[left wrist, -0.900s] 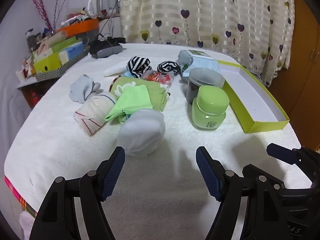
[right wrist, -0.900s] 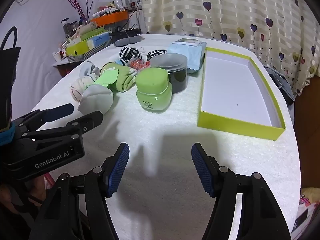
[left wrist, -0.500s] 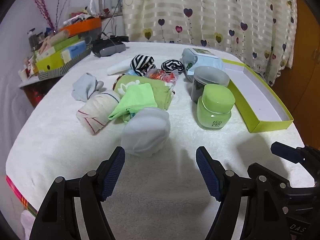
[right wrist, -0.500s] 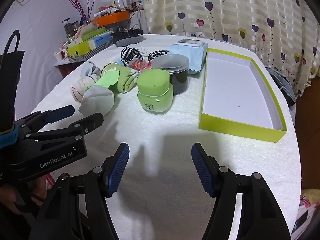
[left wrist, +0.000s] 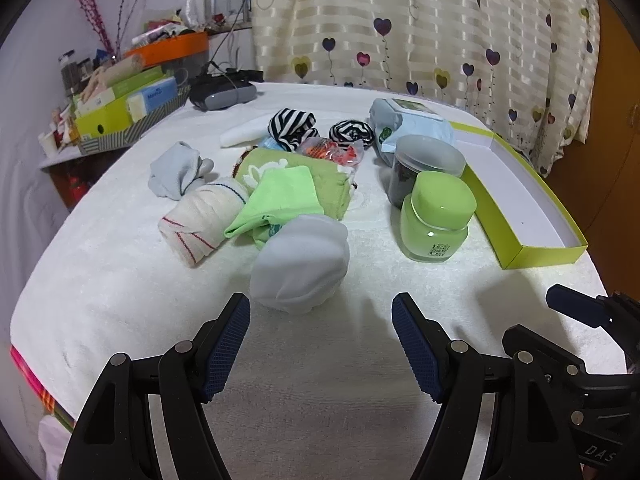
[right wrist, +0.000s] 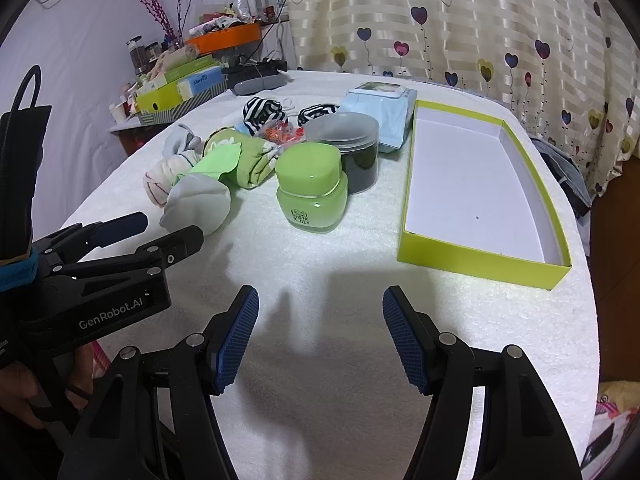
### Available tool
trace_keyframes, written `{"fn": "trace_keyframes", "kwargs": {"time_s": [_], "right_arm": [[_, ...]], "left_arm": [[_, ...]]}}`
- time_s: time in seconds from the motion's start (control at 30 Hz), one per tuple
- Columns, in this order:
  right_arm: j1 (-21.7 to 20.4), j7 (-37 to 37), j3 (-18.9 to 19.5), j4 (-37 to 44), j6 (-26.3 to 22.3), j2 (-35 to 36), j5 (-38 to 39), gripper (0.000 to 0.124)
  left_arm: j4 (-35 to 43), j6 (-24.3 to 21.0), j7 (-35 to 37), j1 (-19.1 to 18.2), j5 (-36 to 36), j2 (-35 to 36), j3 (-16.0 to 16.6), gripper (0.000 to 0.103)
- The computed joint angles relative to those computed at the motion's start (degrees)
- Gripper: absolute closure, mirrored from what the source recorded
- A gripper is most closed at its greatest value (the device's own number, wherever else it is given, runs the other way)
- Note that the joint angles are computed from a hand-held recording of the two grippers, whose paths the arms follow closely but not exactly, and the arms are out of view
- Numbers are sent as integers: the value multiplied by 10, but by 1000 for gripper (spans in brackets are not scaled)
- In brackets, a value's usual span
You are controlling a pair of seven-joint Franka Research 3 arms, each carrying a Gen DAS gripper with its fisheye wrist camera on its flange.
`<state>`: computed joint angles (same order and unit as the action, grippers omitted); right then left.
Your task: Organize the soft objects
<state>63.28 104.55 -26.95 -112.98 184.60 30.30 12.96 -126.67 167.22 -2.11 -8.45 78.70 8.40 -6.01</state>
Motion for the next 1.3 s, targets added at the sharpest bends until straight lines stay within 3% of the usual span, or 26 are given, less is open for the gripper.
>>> {"fn": "trace_keyframes", "kwargs": {"time_s": [0.6,0.73,1.3], "right_arm": [[-14,-4,12,12,-6,3,-7,59],[-14,0,11,13,-8,3,-11,58],[-18,5,16,12,-5,1,-21,58]], "left_arm": [[2,17,-23,6,15,4,5,29],[3,39,-24,11,16,7,8,29],[4,38,-27,8,14,6,9,29]]}}
